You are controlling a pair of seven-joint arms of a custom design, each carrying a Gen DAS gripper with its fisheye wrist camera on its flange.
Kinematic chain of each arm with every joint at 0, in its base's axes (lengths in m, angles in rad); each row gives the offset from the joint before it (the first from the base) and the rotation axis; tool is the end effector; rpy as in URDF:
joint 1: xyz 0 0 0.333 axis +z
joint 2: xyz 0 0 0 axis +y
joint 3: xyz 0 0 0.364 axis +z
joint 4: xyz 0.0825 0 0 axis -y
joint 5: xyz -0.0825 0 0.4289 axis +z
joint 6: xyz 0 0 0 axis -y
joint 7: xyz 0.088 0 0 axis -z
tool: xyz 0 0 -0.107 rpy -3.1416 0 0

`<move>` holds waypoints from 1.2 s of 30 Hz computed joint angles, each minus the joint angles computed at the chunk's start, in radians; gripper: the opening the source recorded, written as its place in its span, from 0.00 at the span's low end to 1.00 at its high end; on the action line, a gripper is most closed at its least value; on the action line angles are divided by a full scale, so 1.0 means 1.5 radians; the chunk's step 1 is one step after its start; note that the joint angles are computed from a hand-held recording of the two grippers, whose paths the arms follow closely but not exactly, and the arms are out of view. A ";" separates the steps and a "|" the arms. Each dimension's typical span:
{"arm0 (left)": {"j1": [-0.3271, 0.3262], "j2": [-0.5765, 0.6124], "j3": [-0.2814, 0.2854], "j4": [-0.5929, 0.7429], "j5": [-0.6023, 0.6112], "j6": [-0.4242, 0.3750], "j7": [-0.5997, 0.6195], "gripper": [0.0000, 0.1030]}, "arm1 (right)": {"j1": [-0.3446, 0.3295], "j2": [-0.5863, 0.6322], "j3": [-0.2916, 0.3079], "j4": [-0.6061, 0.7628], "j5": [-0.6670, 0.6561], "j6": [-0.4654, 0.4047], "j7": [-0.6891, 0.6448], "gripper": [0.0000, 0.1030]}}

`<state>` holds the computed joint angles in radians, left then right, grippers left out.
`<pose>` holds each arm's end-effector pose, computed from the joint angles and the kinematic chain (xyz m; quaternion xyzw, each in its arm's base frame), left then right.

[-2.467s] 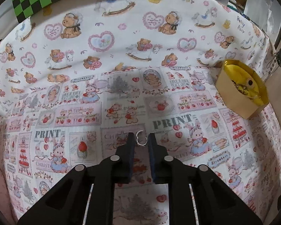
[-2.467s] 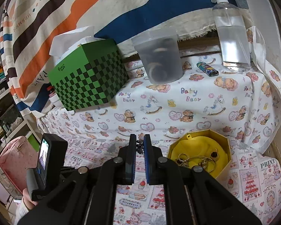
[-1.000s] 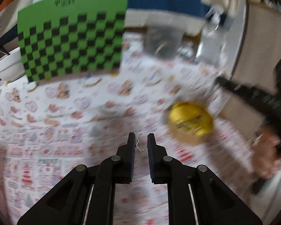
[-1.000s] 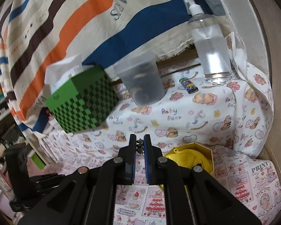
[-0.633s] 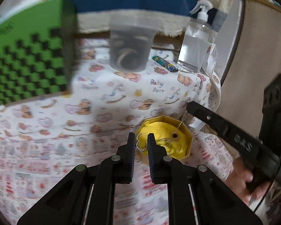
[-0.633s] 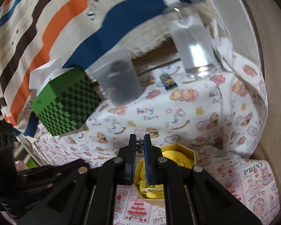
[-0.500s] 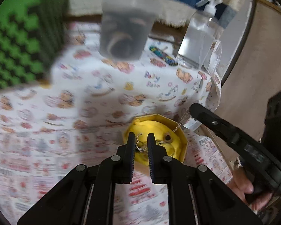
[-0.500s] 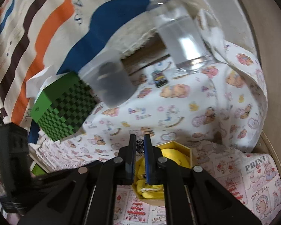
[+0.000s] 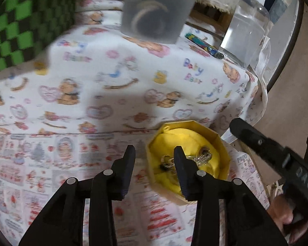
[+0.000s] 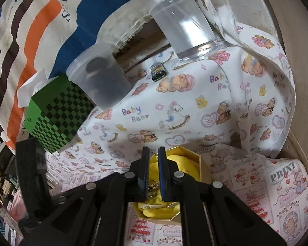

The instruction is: Organize jewelry

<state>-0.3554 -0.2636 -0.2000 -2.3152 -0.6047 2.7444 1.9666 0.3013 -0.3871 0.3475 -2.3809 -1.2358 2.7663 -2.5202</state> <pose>0.4643 -0.2703 0.5465 -0.4794 0.7946 -0.3642 0.0783 0.3615 0.3442 0.5417 -0.4432 0.7304 -0.2017 0.4789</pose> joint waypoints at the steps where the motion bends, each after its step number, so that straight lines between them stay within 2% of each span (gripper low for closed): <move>1: 0.000 -0.010 0.002 -0.009 -0.001 0.008 0.006 0.42 | -0.003 -0.001 -0.001 -0.001 -0.010 0.010 0.010 0.08; 3: -0.005 -0.036 0.008 -0.030 -0.011 0.037 0.020 0.51 | -0.003 0.001 -0.002 0.000 -0.014 0.019 0.009 0.07; 5: -0.016 -0.068 0.017 -0.061 -0.025 0.081 0.041 0.61 | 0.006 0.003 0.000 0.005 0.012 -0.011 -0.025 0.07; 9: -0.016 -0.127 0.020 -0.109 0.005 0.124 0.053 0.62 | 0.021 0.000 0.000 0.011 0.047 -0.038 -0.068 0.08; 11: -0.032 -0.157 0.044 -0.134 0.013 0.154 0.082 0.63 | 0.027 -0.008 0.008 0.018 0.056 -0.057 -0.095 0.08; 13: -0.055 -0.180 0.058 -0.164 0.011 0.218 0.092 0.66 | 0.030 -0.017 0.029 0.030 0.056 -0.105 -0.116 0.10; 15: -0.056 -0.199 0.053 -0.194 0.027 0.302 0.080 0.72 | 0.034 -0.027 0.041 0.038 0.045 -0.126 -0.117 0.12; 18: -0.142 -0.233 0.134 -0.236 0.051 0.387 0.100 0.76 | 0.044 -0.031 0.063 0.056 0.031 -0.170 -0.134 0.17; 20: -0.164 -0.243 0.158 -0.252 0.074 0.426 0.092 0.85 | 0.054 -0.020 0.084 0.076 0.017 -0.219 -0.158 0.20; 22: -0.196 -0.256 0.194 -0.268 0.098 0.455 0.078 0.88 | 0.067 -0.009 0.094 0.086 0.005 -0.255 -0.159 0.25; 24: -0.235 -0.265 0.239 -0.279 0.128 0.476 0.062 0.91 | 0.080 0.004 0.110 0.092 -0.010 -0.311 -0.148 0.41; 25: -0.260 -0.275 0.269 -0.286 0.151 0.473 0.059 0.92 | 0.086 0.011 0.118 0.096 -0.014 -0.344 -0.148 0.46; 26: -0.282 -0.286 0.297 -0.296 0.174 0.476 0.059 0.92 | 0.094 0.015 0.125 0.096 -0.020 -0.375 -0.147 0.56; 27: -0.288 -0.288 0.304 -0.308 0.187 0.497 0.054 0.93 | 0.101 0.014 0.128 0.089 -0.031 -0.395 -0.139 0.66; 29: -0.280 -0.278 0.301 -0.333 0.206 0.557 0.041 0.99 | 0.116 0.012 0.126 0.074 -0.047 -0.416 -0.117 0.72; 31: -0.282 -0.266 0.312 -0.347 0.230 0.596 0.022 0.99 | 0.131 0.018 0.119 0.066 -0.057 -0.432 -0.112 0.81; 32: -0.284 -0.263 0.320 -0.348 0.242 0.599 0.011 0.99 | 0.138 0.023 0.114 0.065 -0.060 -0.437 -0.112 0.85; 35: -0.297 -0.264 0.353 -0.346 0.274 0.574 -0.031 0.99 | 0.161 0.038 0.093 0.067 -0.076 -0.436 -0.120 0.85; 36: -0.291 -0.260 0.352 -0.348 0.279 0.578 -0.043 0.99 | 0.168 0.044 0.089 0.066 -0.086 -0.436 -0.114 0.88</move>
